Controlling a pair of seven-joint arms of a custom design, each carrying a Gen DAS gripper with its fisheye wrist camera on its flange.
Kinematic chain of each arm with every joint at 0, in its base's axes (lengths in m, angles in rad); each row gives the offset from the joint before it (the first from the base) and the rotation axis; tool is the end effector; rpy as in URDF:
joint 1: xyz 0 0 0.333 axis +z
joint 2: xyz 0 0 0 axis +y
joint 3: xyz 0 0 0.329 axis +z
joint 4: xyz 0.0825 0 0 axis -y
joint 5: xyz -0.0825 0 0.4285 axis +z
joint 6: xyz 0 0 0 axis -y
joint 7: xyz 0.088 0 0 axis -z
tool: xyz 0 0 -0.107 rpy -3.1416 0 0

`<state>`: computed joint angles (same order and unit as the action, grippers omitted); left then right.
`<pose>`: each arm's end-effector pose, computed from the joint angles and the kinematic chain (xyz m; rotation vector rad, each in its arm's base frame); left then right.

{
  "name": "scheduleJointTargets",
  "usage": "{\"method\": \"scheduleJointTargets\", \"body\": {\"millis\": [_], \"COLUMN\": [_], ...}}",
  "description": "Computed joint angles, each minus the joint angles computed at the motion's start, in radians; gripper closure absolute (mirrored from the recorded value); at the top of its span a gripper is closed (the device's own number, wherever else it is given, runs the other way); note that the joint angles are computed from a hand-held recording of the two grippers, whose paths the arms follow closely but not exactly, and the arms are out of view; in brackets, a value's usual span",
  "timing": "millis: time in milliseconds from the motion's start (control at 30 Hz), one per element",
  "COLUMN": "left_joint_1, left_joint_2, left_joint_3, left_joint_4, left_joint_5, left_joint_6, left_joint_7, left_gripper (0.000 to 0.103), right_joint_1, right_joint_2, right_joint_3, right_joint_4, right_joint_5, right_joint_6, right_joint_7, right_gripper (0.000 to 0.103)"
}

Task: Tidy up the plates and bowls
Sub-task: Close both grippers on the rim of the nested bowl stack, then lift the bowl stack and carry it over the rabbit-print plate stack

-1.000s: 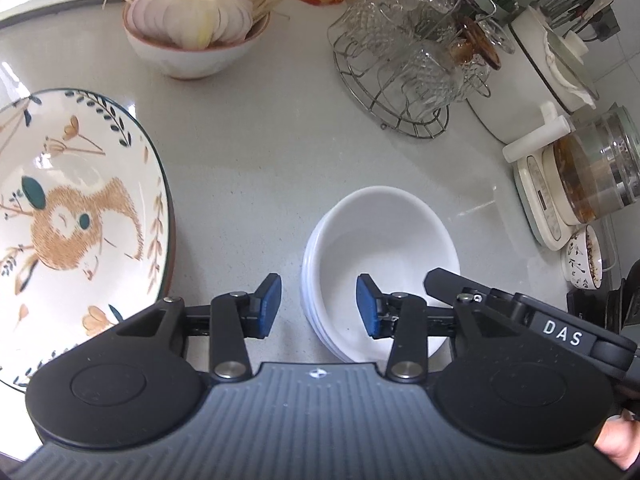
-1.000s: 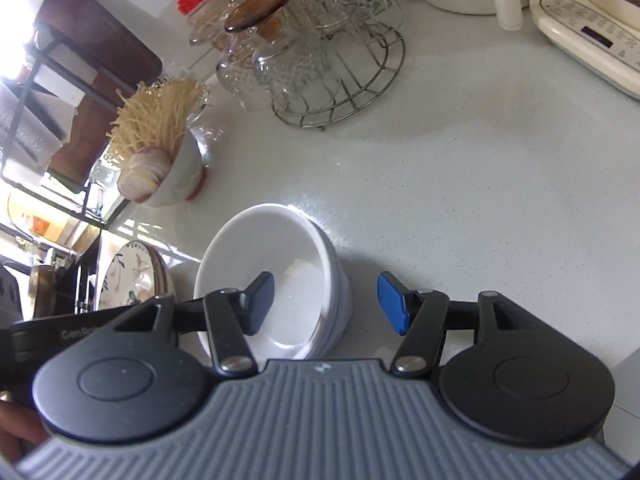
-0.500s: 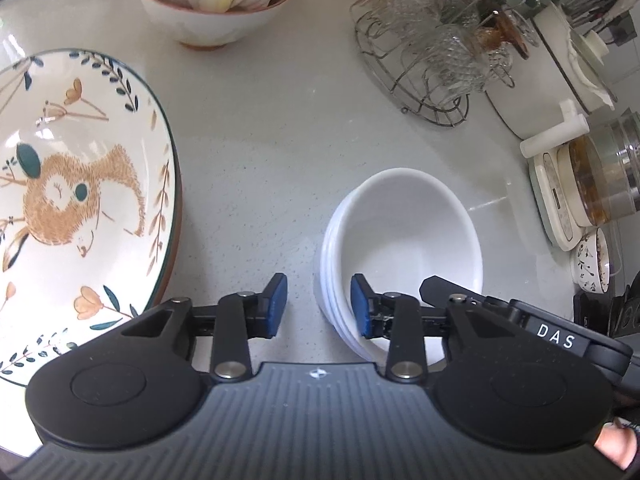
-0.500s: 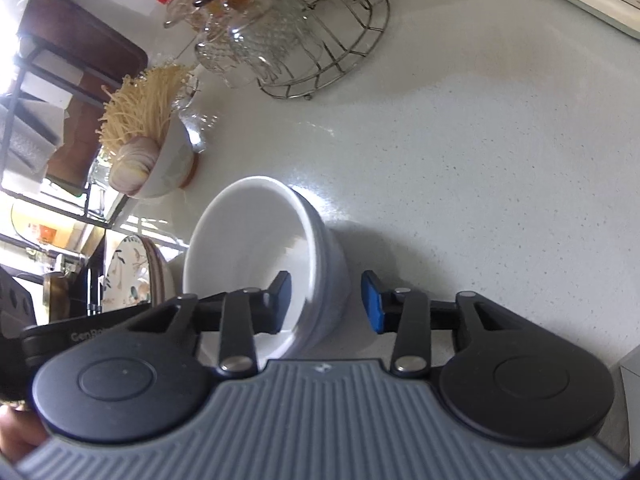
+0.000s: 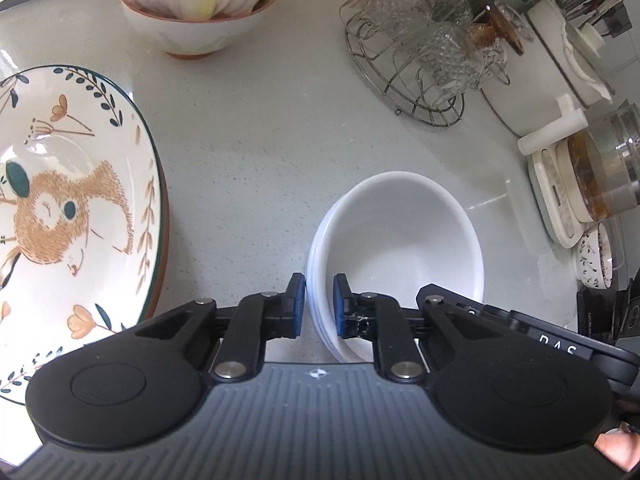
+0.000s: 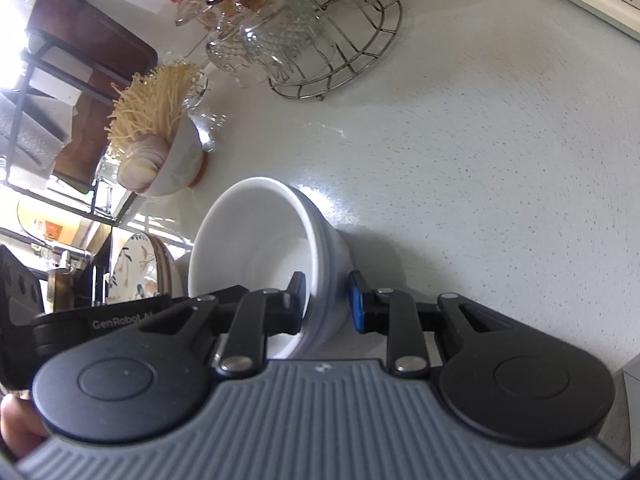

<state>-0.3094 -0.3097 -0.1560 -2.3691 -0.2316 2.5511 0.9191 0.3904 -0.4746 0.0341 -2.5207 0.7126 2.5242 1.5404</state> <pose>0.4680 -0.2355 0.4882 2.4766 -1.7468 0.7817 0.4289 0.1875 0.4839 -1.7088 1.7716 0.2319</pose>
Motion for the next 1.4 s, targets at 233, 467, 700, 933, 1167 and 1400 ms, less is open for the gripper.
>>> {"method": "scheduleJointTargets", "body": {"millis": [233, 467, 700, 933, 1167, 1400], "left_joint_1": [-0.008, 0.002, -0.004, 0.012, 0.012, 0.047], "left_joint_2": [-0.047, -0.109, -0.169, -0.245, -0.316, -0.401], "left_joint_3": [0.017, 0.021, 0.040, 0.041, 0.058, 0.059], "left_joint_4": [-0.015, -0.026, -0.038, -0.060, -0.092, -0.141], "left_joint_5": [-0.029, -0.014, -0.004, 0.032, 0.066, 0.116], "left_joint_6": [-0.015, -0.041, -0.048, -0.021, -0.012, -0.035], "left_joint_7": [0.032, 0.000, 0.000, -0.009, -0.030, -0.079], "left_gripper": [0.085, 0.085, 0.085, 0.085, 0.085, 0.085], "right_joint_1": [0.008, 0.017, 0.023, 0.046, 0.065, 0.111], "right_joint_2": [-0.018, -0.027, -0.041, -0.051, -0.040, 0.006], "right_joint_3": [0.002, 0.006, 0.015, 0.017, 0.036, 0.044], "right_joint_4": [0.011, 0.033, 0.051, 0.071, 0.100, 0.150], "right_joint_5": [-0.017, -0.011, -0.015, -0.007, -0.021, -0.005], "right_joint_6": [-0.007, -0.009, 0.019, 0.053, 0.084, 0.097], "right_joint_7": [-0.019, -0.024, 0.002, -0.005, -0.001, -0.022], "right_gripper": [0.077, 0.077, 0.077, 0.077, 0.077, 0.077]}}
